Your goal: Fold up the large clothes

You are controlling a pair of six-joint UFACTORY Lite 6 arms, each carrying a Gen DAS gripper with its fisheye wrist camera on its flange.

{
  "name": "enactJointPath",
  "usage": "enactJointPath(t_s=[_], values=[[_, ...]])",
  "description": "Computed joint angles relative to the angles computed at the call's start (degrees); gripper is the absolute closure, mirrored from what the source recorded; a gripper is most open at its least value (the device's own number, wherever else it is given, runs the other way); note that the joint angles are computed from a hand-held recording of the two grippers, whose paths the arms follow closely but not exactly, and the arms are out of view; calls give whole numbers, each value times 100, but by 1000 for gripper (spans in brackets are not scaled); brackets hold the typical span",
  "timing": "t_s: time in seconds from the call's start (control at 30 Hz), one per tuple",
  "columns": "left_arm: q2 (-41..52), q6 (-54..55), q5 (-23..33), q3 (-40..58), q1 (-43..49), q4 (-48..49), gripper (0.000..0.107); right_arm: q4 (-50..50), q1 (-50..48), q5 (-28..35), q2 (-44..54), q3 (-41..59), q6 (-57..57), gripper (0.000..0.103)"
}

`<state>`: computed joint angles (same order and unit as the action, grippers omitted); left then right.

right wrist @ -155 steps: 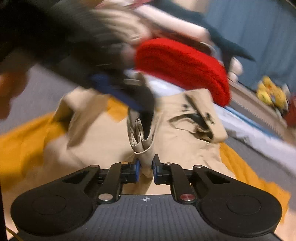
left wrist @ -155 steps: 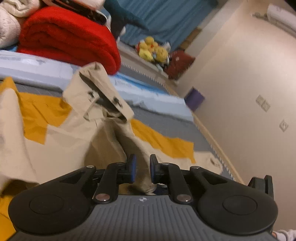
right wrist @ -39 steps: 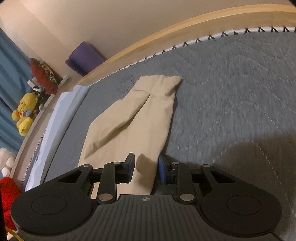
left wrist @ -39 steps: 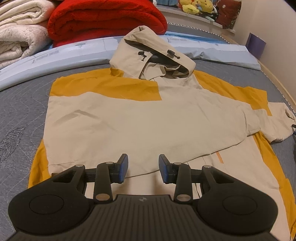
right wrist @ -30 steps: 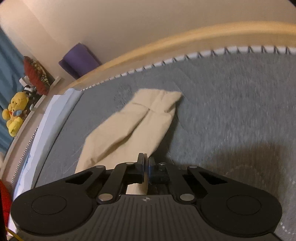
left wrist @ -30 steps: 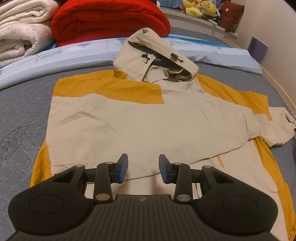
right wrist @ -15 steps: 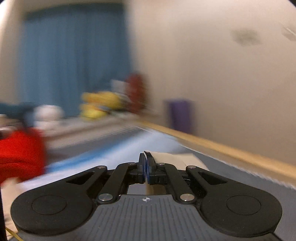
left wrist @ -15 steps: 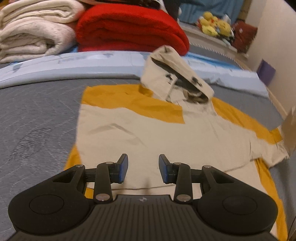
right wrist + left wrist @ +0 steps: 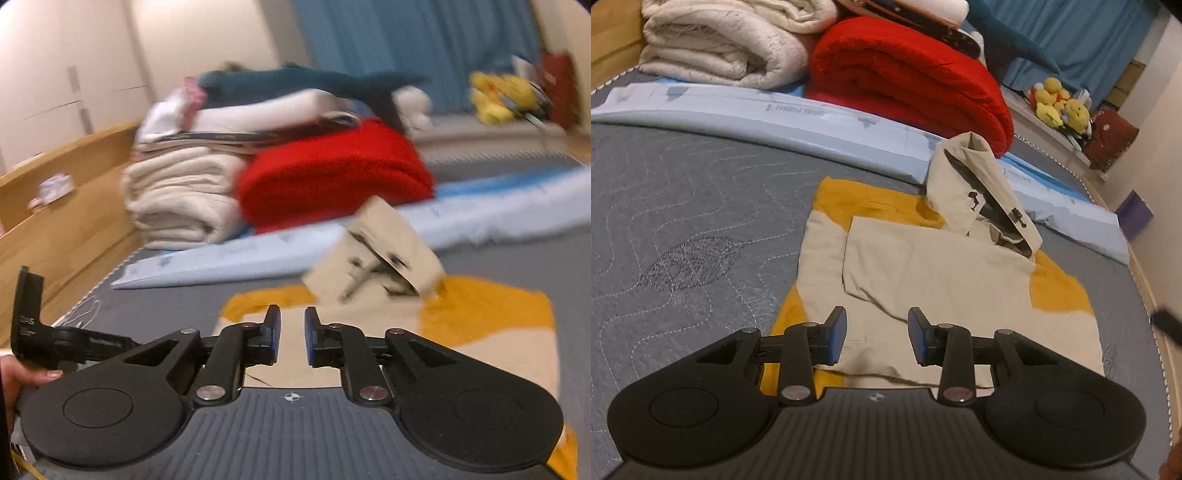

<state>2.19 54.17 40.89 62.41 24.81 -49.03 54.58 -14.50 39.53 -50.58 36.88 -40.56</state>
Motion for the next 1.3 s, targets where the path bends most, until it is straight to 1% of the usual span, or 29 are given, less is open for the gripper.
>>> enactJointPath(t_s=[0.07, 0.1, 0.13, 0.17, 0.2, 0.23, 0.27, 0.33, 0.37, 0.47, 0.6, 0.63, 0.7, 0.77, 0.87, 1.0, 1.1, 1.2, 1.27, 1.3], values=[[40, 4, -50, -8, -7, -6, 67, -336, -535, 341, -480, -233, 593, 77], [64, 11, -136, -46, -25, -25, 67, -411, -785, 481, -590, -305, 751, 76], [89, -27, -246, -82, -57, -30, 68, -321, -1069, 607, -696, -499, 670, 74], [126, -53, -357, -124, -76, -65, 70, -220, -1211, 573, -718, -695, 575, 74], [196, -95, -443, -137, -101, -108, 73, -47, -1593, 657, -733, -886, 387, 74], [281, -126, -477, -135, -110, -159, 82, 105, -1822, 688, -687, -1058, 215, 74], [396, -149, -493, -121, -130, -242, 86, 161, -1846, 547, -488, -1181, 152, 74], [534, -5, -557, -187, -170, -518, 85, 155, -1258, -202, 48, -1358, 407, 74], [604, 47, -635, -230, -242, -618, 86, 219, -1126, -477, 332, -1398, 478, 74], [832, 372, -800, -312, -495, -1166, 86, 417, -905, -938, 927, -1489, 603, 74], [1310, 724, -815, -280, -684, -2028, 86, 1156, -838, -1150, 1739, -1460, 267, 73], [1404, 804, -824, -272, -707, -2211, 85, 1277, -915, -1117, 1883, -1446, 168, 71], [1578, 1050, -921, -279, -773, -2641, 85, 1328, -1020, -1148, 2203, -1405, 303, 69], [1783, 1163, -980, -216, -832, -2992, 85, 1611, -1180, -1083, 2649, -1321, 216, 67], [2158, 1097, -834, -32, -835, -3414, 83, 1683, -1455, -1051, 2984, -1244, 278, 67], [2614, 758, -946, 281, -917, -3504, 83, 1707, -1700, -978, 3130, -1210, 370, 67], [2914, 748, -1042, 457, -968, -3605, 83, 1574, -1802, -952, 3197, -1171, 548, 67], [3120, 1014, -1055, 532, -977, -3939, 83, 1543, -1808, -1056, 3248, -1140, 653, 76], [3197, 1210, -1040, 523, -995, -4243, 83, 1670, -1832, -1063, 3252, -1155, 514, 86], [3229, 1273, -1033, 525, -1014, -4368, 83, 1717, -1834, -1067, 3224, -1178, 451, 88]])
